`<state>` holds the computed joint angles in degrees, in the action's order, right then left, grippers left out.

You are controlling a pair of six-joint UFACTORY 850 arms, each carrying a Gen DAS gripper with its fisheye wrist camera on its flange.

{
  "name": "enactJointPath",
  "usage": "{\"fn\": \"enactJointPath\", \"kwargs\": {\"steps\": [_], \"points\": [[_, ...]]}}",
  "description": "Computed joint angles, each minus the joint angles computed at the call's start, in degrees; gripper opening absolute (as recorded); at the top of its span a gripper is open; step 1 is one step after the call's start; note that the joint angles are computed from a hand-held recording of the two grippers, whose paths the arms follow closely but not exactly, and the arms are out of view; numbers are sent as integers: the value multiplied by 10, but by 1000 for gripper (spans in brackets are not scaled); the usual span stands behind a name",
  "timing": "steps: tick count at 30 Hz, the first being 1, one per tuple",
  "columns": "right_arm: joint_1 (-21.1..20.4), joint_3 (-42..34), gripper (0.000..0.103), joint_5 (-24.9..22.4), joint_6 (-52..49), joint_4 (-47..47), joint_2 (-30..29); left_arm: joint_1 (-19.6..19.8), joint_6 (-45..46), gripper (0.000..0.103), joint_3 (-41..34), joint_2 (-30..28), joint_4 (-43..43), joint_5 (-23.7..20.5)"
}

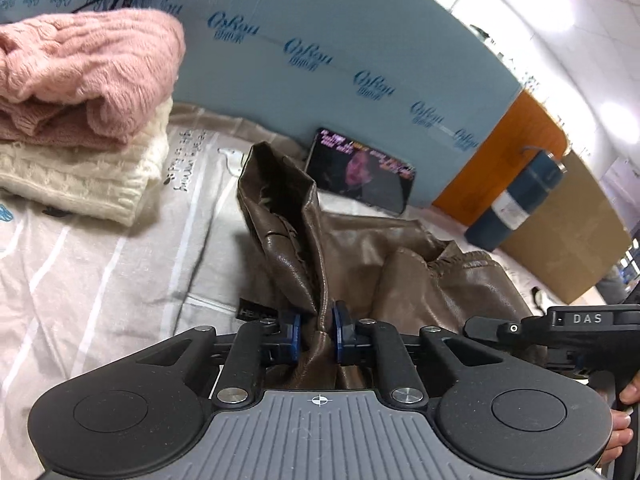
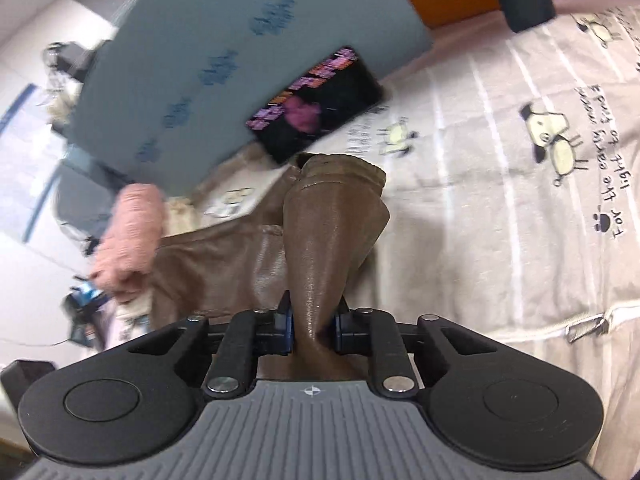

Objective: Fold clothes
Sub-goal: 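Lift the vest edge with the left gripper while the right gripper holds the shoulder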

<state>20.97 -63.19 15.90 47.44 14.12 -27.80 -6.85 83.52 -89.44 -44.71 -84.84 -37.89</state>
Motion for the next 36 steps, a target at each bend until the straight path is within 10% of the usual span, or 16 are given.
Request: {"fn": "enactJointPath", "kwargs": {"steps": [17,36], "points": [[5,-1,11,67,290,-299,15,31,56,13,91,72,-77,2],[-4,14,11,124,330,-343,32,41,71,13,107,91,-126,-11]]}}
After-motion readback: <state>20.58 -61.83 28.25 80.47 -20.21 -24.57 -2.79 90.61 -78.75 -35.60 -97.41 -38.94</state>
